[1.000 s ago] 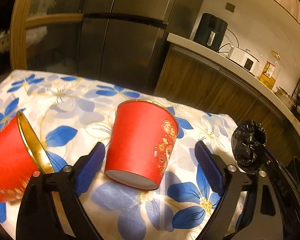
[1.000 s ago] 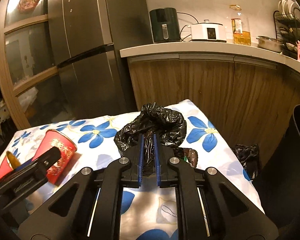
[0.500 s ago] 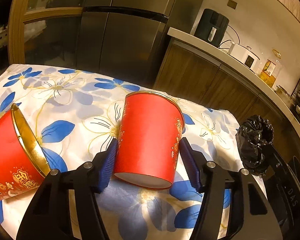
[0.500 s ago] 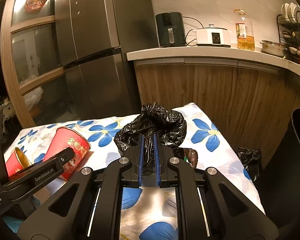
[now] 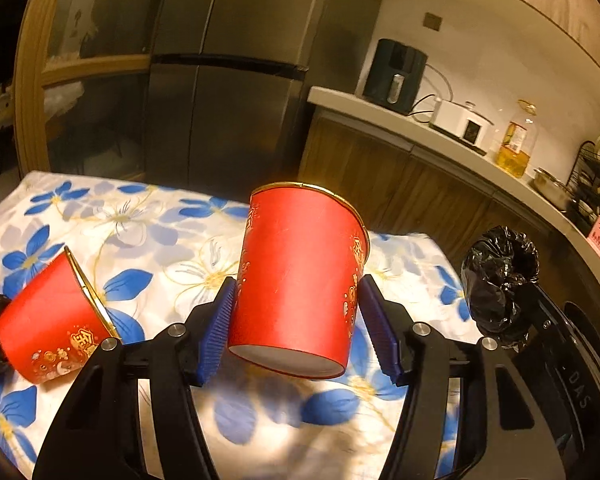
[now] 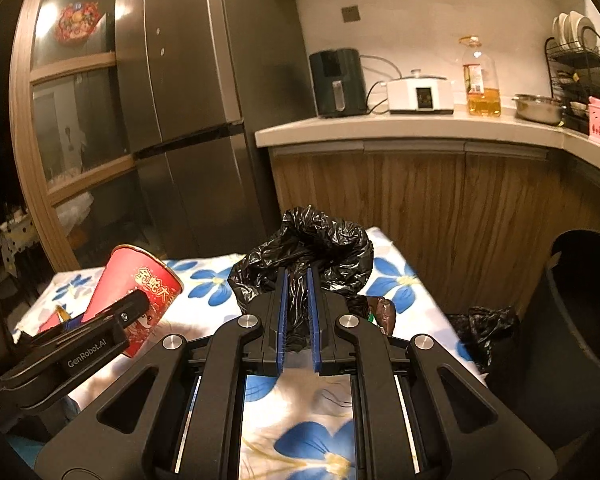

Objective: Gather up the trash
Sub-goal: 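Grasp a black bag with the right tool while the left tool grasps a red cup, then carry the black bag and red cup over the black bin with both tools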

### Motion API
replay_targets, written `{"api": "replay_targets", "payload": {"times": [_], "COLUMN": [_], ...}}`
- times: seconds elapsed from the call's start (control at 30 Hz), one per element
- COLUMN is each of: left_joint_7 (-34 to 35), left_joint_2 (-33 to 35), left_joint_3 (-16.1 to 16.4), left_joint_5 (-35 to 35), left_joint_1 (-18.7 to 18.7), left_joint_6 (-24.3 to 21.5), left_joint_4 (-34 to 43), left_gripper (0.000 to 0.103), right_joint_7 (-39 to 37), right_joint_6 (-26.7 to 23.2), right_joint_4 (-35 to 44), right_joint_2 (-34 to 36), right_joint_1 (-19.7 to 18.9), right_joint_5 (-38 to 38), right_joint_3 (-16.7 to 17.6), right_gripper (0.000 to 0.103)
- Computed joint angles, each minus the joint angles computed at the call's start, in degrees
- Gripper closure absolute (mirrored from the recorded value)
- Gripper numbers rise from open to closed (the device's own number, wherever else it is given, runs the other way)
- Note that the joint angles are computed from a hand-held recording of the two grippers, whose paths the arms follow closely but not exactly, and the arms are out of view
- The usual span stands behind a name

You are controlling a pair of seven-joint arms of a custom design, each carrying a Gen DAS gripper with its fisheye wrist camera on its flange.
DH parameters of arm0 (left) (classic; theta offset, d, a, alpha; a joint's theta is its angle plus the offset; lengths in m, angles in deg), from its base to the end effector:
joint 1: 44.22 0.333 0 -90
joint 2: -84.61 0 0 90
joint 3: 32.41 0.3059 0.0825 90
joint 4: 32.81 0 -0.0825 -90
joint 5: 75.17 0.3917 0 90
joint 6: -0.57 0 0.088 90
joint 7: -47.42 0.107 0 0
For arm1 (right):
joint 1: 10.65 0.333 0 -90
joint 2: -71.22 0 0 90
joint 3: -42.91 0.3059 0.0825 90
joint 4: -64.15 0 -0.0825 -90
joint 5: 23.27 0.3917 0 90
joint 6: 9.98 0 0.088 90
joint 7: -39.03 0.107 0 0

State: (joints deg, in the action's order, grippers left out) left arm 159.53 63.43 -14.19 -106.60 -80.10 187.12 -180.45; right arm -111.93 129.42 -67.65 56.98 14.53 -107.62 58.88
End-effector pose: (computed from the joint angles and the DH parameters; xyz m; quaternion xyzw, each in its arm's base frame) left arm 0.4586 -0.0836 0.4781 -0.5956 0.6405 -0.4271 0.2294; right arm 0.3855 0.3402 0.4725 -0.4944 0.6634 -0.3795 0.4139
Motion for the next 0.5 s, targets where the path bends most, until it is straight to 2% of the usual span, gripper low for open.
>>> {"api": "replay_targets", "payload": {"times": [0.2, 0.5], "left_joint_7": [-2.18, -5.88], "left_joint_2": [-4.40, -8.37], "left_joint_3": [-9.45, -16.77], "left_joint_5": [1.52, 3.73], "left_joint_1": [5.28, 3.61], "left_joint_6": [-0.69, -0.98], "left_joint_4": [-2.89, -4.79], "left_gripper": [0.043, 0.043], "right_joint_7": [-0.38, -3.39], "right_joint_6": [-2.36, -4.97], "right_joint_4": [-5.86, -16.49], "right_joint_2": [-8.39, -23.73], "right_joint_1": [0.03, -1.49], "right_joint_5": [2.22, 9.85], "right_joint_3": [1.43, 4.02], "right_gripper": [0.094, 0.093]}}
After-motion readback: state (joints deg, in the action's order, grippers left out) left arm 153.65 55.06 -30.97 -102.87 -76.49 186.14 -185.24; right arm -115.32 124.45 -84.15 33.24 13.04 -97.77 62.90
